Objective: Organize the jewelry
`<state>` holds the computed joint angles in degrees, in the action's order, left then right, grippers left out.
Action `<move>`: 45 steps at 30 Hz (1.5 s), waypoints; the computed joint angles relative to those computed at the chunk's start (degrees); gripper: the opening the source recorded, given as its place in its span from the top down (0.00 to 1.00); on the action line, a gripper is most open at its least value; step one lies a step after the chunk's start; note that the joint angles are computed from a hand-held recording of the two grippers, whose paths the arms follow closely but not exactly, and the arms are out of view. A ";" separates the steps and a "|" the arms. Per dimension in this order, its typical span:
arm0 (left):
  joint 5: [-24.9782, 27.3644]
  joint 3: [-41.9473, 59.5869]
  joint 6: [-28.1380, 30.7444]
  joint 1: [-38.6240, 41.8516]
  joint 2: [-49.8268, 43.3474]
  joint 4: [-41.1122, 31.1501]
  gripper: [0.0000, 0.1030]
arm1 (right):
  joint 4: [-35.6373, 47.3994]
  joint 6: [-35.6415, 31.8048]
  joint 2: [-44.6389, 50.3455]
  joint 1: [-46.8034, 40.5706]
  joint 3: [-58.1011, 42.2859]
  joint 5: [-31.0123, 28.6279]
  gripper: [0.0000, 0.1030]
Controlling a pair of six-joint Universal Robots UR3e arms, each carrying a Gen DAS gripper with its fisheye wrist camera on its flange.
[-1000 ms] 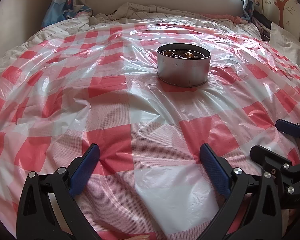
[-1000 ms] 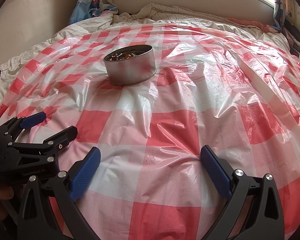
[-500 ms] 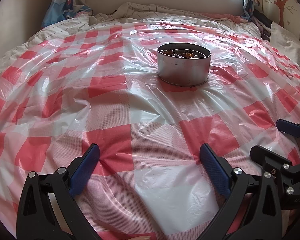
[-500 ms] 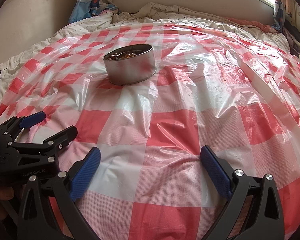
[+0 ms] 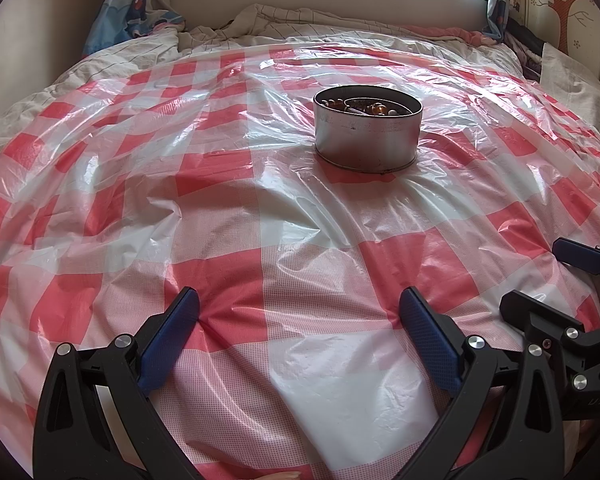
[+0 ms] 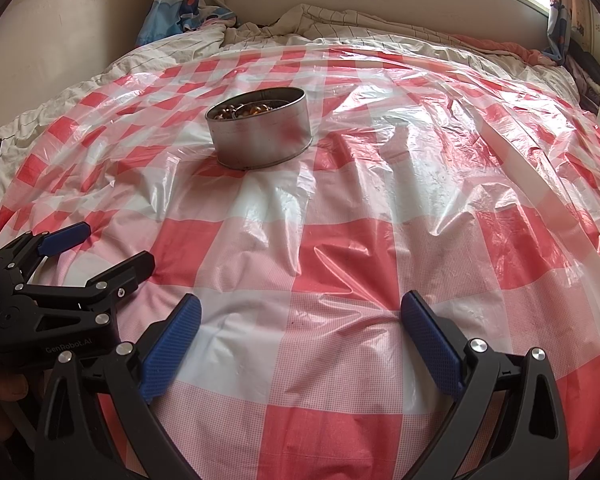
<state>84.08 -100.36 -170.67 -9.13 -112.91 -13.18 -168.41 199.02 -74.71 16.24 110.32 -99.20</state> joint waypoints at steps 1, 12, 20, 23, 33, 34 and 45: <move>0.03 0.02 -0.02 -0.03 -0.01 -0.01 0.07 | 0.03 0.01 0.03 0.03 -0.06 -0.01 0.07; 0.05 0.03 0.01 -0.03 -0.02 -0.01 0.07 | 0.16 0.00 0.07 0.05 -0.18 -0.03 0.07; 0.09 0.04 0.01 -0.05 -0.02 -0.03 0.07 | 0.24 -0.01 0.07 0.05 -0.23 -0.03 0.07; 0.09 0.04 0.01 -0.05 -0.02 -0.03 0.07 | 0.24 -0.01 0.07 0.05 -0.23 -0.03 0.07; 0.16 0.13 -0.04 -0.15 -0.06 -0.05 0.07 | 0.22 -0.01 0.09 0.05 -0.23 -0.04 0.07; 0.13 0.07 -0.07 -0.15 -0.07 0.08 0.07 | 0.29 -0.02 0.08 0.06 -0.27 -0.06 0.07; 2.91 -0.93 -0.91 -0.22 -0.10 2.50 0.07 | 0.34 -0.05 0.04 0.06 -0.25 -0.03 0.07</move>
